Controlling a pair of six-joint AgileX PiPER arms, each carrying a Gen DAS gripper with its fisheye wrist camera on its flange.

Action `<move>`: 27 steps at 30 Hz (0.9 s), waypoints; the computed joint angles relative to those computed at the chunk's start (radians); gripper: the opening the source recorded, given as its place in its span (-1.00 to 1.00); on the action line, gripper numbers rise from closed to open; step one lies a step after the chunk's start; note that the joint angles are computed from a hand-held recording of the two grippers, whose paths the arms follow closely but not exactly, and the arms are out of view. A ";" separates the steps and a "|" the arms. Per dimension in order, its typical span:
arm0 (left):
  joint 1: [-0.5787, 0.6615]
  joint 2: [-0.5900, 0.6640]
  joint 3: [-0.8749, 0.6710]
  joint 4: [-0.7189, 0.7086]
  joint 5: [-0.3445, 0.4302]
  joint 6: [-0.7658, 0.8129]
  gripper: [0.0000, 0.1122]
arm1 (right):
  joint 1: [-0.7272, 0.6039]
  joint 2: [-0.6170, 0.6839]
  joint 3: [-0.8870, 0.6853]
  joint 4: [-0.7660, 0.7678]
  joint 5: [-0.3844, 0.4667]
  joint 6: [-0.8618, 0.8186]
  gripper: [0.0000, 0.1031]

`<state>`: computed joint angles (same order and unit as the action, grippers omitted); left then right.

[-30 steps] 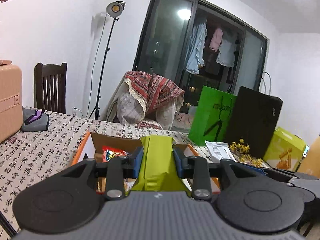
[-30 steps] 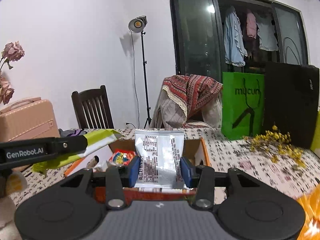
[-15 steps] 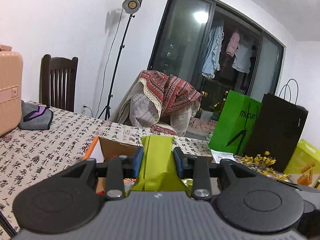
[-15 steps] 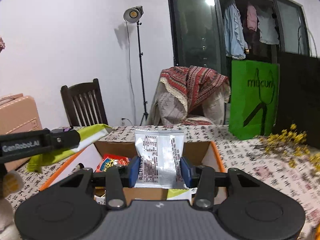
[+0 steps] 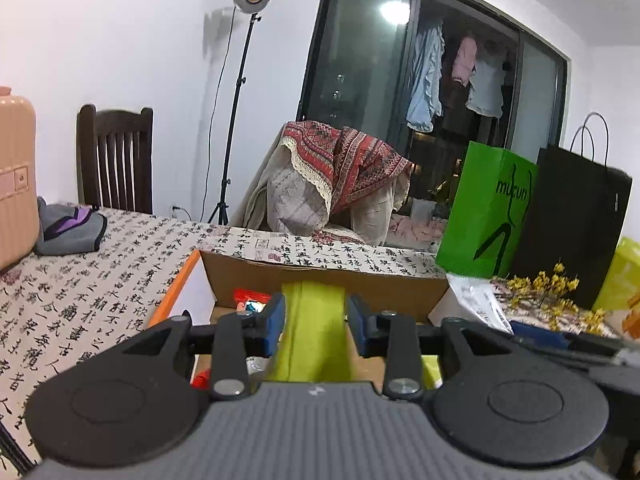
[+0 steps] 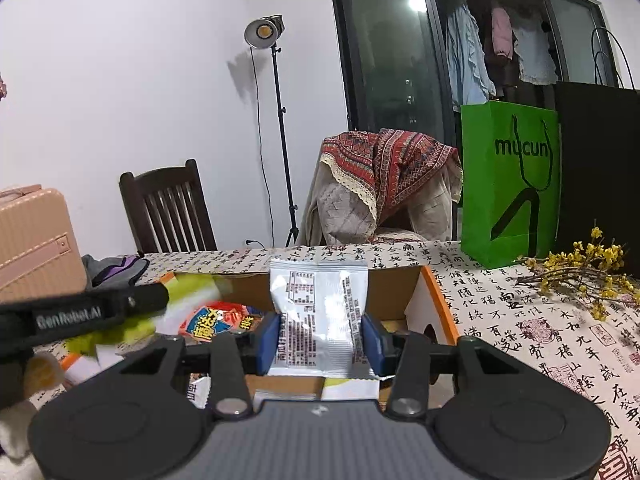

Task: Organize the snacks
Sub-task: 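Open both tools to release the packets into the box, then move both tools back over the snack pile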

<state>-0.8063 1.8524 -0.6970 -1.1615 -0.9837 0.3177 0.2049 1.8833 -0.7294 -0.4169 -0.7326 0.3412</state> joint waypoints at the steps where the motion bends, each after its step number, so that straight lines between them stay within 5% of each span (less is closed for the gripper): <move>1: -0.006 0.003 0.003 -0.003 -0.010 -0.005 0.03 | -0.004 0.000 -0.002 -0.016 0.004 0.015 0.02; 3: -0.022 0.009 0.009 -0.028 -0.055 -0.022 0.67 | -0.011 -0.005 0.002 -0.039 0.005 0.037 0.49; 8: -0.035 -0.007 0.035 -0.045 -0.095 -0.068 0.84 | -0.014 -0.019 0.019 -0.037 -0.006 0.031 1.00; 16: -0.043 -0.054 0.021 -0.101 -0.083 -0.009 0.84 | -0.020 -0.075 0.036 -0.058 0.008 0.045 1.00; 27: -0.187 -0.200 0.077 -0.291 -0.124 0.145 0.84 | -0.074 -0.308 0.187 -0.158 0.065 0.095 1.00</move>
